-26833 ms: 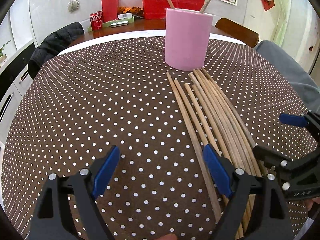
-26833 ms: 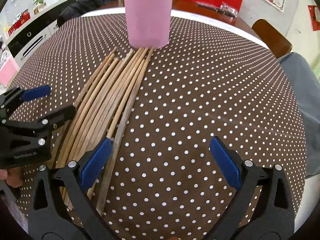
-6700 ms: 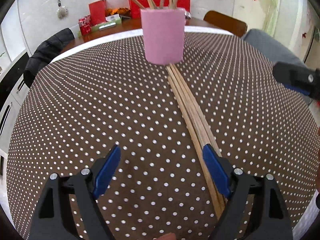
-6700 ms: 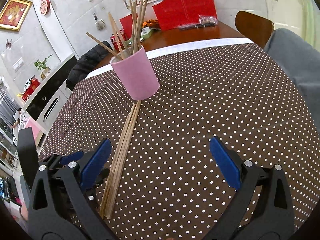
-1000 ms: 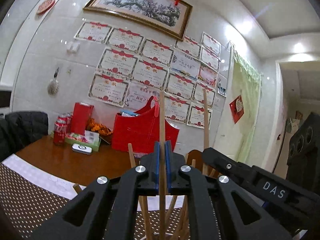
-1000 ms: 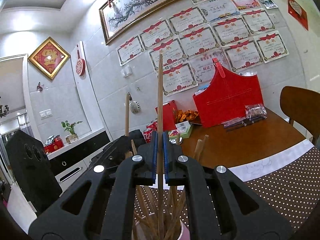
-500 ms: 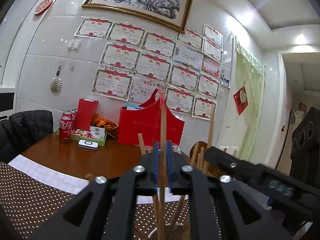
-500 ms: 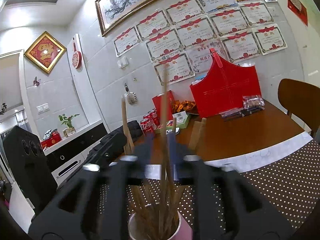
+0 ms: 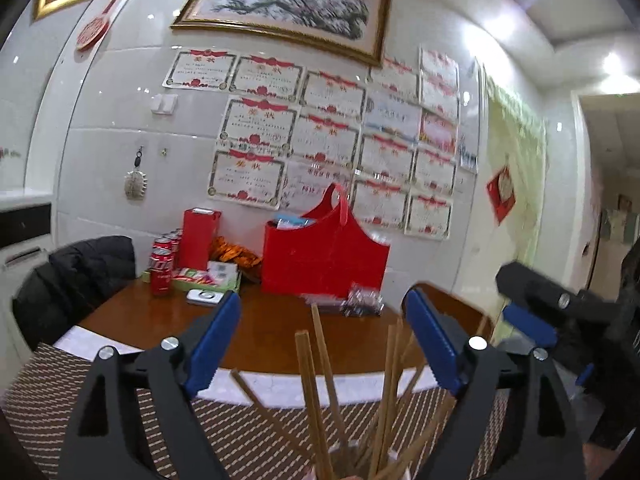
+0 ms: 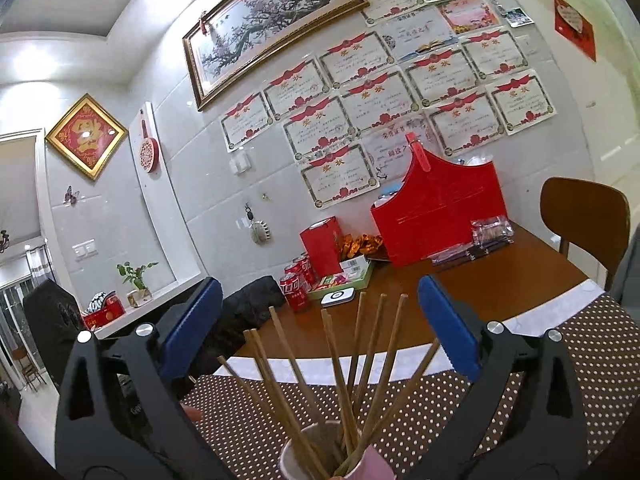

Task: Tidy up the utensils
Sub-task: 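Open both tools to release the chopsticks in the cup, then move both open tools down to the last chopsticks beside the cup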

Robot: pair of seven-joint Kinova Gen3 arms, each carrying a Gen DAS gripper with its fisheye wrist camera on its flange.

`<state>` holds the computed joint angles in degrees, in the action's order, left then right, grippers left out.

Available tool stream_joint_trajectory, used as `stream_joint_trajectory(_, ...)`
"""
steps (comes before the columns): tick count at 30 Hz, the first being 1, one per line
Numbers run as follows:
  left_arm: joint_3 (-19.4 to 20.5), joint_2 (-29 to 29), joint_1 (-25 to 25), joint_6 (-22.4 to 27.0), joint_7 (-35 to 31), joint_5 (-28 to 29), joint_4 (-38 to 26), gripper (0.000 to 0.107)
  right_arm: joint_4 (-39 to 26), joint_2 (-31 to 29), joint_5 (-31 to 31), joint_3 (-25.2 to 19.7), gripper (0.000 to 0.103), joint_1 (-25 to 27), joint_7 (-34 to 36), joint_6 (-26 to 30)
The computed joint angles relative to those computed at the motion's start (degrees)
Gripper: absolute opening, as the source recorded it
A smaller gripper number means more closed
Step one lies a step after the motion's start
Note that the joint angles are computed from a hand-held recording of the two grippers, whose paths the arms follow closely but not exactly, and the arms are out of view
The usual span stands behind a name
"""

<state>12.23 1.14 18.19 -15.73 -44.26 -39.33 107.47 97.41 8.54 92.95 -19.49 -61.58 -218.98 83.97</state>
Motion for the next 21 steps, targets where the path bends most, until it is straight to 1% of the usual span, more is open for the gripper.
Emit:
stream_joint_trajectory(1, -0.59, -1.32, 1.10, 2.33, -0.74, -0.85, 0.24, 0.084, -0.68, -0.05, -0.91, -0.27, 0.097, -0.30, 0.93, 0.33)
stream_joint_trajectory(3, -4.16, -2.71, 5.91, 6.99, -4.37, 0.24, -0.19, 0.084, -3.64, 0.36, -4.07, -0.70, 0.097, -1.22, 4.66, 1.80)
stream_joint_trajectory(8, -13.96, -7.66, 18.92, 18.64, -15.11, 10.61, 0.23, 0.084, -9.01, 1.00, -11.36, -1.32, 0.097, -4.52, 10.88, 4.46)
stream_joint_trajectory(10, -17.86, -9.61, 24.00, 23.30, -18.93, 13.47, 0.18, 0.084, -11.00, 1.66, -13.77, -1.26, 0.097, -6.13, 12.41, 6.07)
stream_joint_trajectory(11, -19.68, -10.53, 26.48, 25.63, -19.86, 14.02, 0.07, 0.084, -11.81, 2.07, -14.53, -1.22, 0.097, -7.19, 12.86, 7.20)
stream_joint_trajectory(14, -24.92, -13.57, 34.38, 32.62, -18.44, 12.70, -0.11, 0.084, -14.00, 3.30, -16.68, -1.12, 0.097, -10.79, 13.42, 10.60)
stream_joint_trajectory(16, -28.32, -15.16, 39.67, 36.27, -16.60, 10.47, -0.15, 0.084, -15.49, 4.18, -18.26, -0.89, 0.097, -12.73, 13.46, 12.60)
stream_joint_trajectory(18, -31.23, -16.70, 44.96, 40.32, -13.98, 7.28, -0.31, 0.084, -16.41, 4.98, -19.22, -3.03, 0.097, -12.72, 12.82, 14.43)
stream_joint_trajectory(21, -35.18, -19.17, 51.98, 44.01, -11.05, 3.70, 0.67, 0.084, -17.47, 6.00, -20.80, -5.45, 0.097, -12.71, 12.02, 16.37)
